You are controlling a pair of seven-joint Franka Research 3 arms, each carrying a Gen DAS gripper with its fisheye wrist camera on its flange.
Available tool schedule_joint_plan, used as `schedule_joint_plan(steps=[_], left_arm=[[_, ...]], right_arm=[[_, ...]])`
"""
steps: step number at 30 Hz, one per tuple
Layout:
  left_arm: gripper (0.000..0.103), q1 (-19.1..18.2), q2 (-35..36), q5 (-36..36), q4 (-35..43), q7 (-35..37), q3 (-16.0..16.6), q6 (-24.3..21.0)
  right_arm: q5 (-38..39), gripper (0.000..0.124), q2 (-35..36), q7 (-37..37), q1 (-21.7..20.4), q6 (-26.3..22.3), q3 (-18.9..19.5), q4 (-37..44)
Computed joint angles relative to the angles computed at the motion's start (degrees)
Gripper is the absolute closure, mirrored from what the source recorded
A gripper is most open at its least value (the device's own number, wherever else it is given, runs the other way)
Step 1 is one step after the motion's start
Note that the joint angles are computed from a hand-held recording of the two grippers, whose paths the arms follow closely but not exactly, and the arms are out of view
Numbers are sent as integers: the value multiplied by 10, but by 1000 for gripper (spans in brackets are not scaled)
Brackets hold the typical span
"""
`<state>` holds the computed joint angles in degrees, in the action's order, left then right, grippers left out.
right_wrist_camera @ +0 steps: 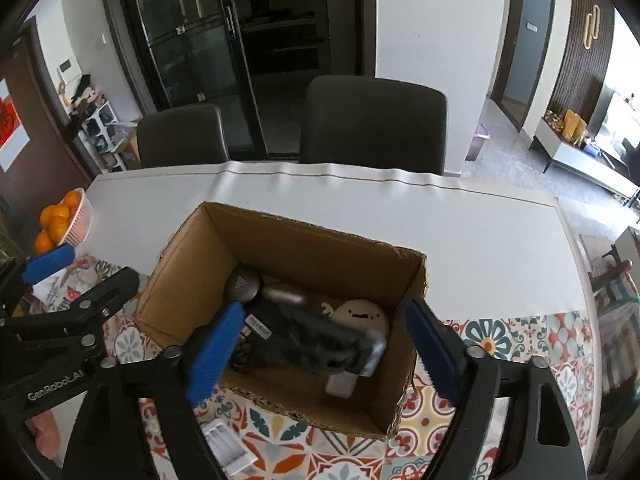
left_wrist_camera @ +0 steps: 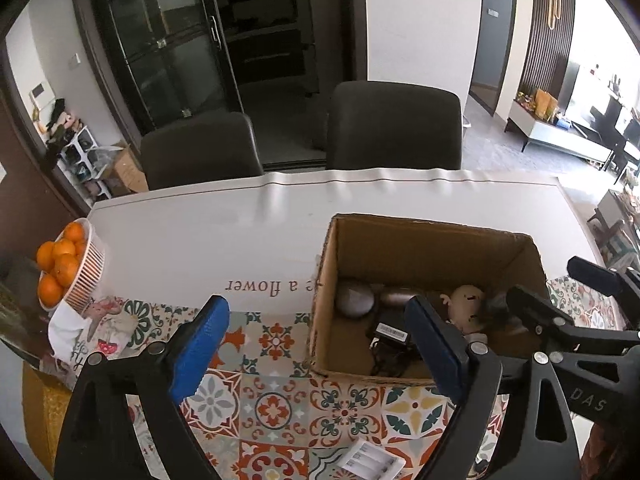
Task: Organize rigid objects
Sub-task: 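Open both tools to release the items into the box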
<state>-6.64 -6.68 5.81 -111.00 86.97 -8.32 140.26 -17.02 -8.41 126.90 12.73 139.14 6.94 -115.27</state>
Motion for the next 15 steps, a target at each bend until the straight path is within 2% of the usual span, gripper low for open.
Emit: schedule_joint_plan(steps=[8,15], left_arm=[[13,-2,-39,-1,-44,-2,2,22],[13,-15,-82,-20,-89,9,9,22]], right_arm=[[-38,39,-32,39,-5,-9,16,-27],[-78,39,-87,80,-17,-20,38,-73]])
